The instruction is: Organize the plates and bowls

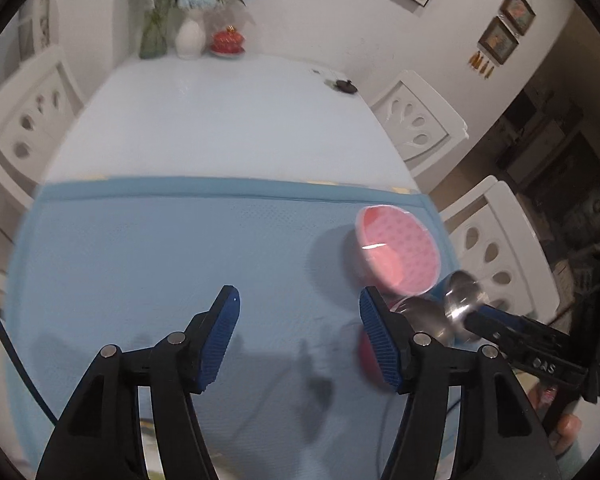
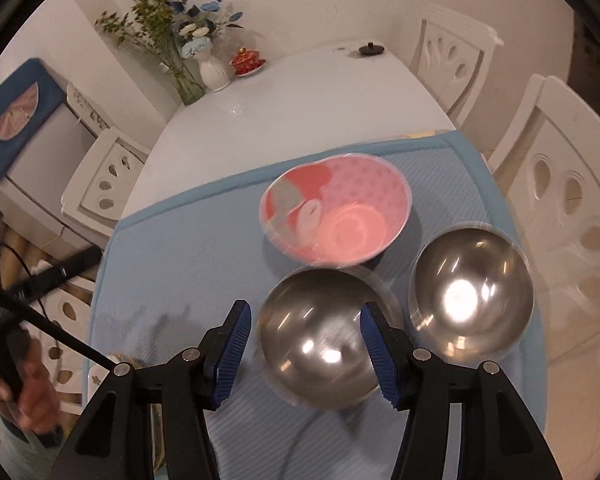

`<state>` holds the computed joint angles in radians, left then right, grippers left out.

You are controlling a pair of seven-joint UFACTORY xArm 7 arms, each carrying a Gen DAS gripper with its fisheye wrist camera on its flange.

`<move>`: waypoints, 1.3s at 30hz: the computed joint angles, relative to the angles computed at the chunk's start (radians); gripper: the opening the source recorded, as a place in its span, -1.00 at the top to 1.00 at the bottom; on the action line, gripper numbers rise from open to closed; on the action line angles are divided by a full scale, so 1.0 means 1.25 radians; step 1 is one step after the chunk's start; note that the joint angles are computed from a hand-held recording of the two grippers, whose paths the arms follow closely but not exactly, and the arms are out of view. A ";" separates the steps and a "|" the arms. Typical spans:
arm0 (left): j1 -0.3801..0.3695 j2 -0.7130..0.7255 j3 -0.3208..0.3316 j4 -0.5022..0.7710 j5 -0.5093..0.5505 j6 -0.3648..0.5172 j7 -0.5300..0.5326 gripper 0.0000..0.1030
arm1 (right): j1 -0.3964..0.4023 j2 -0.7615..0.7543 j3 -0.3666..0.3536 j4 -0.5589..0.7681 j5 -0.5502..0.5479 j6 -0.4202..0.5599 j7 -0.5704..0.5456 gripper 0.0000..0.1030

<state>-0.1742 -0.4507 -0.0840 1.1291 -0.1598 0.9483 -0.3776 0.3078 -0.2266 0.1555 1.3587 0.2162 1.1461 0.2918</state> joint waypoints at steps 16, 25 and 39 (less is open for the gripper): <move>-0.056 0.347 -0.030 0.167 -0.094 -0.079 -0.099 0.25 | -0.115 0.359 -0.049 0.301 0.048 0.121 -0.205 -0.08; -0.054 0.360 -0.029 0.160 -0.121 -0.080 -0.087 0.45 | -0.095 0.428 -0.032 0.350 0.014 0.164 -0.222 0.59; -0.055 0.270 -0.030 0.098 -0.083 -0.151 -0.119 0.46 | -0.058 0.387 -0.023 0.357 -0.025 0.121 -0.229 0.62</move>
<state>-0.2431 -0.1129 -0.1216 1.2517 -0.2641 0.7591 -0.5262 0.2357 0.2570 0.1262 1.8044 0.1851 1.2968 0.0060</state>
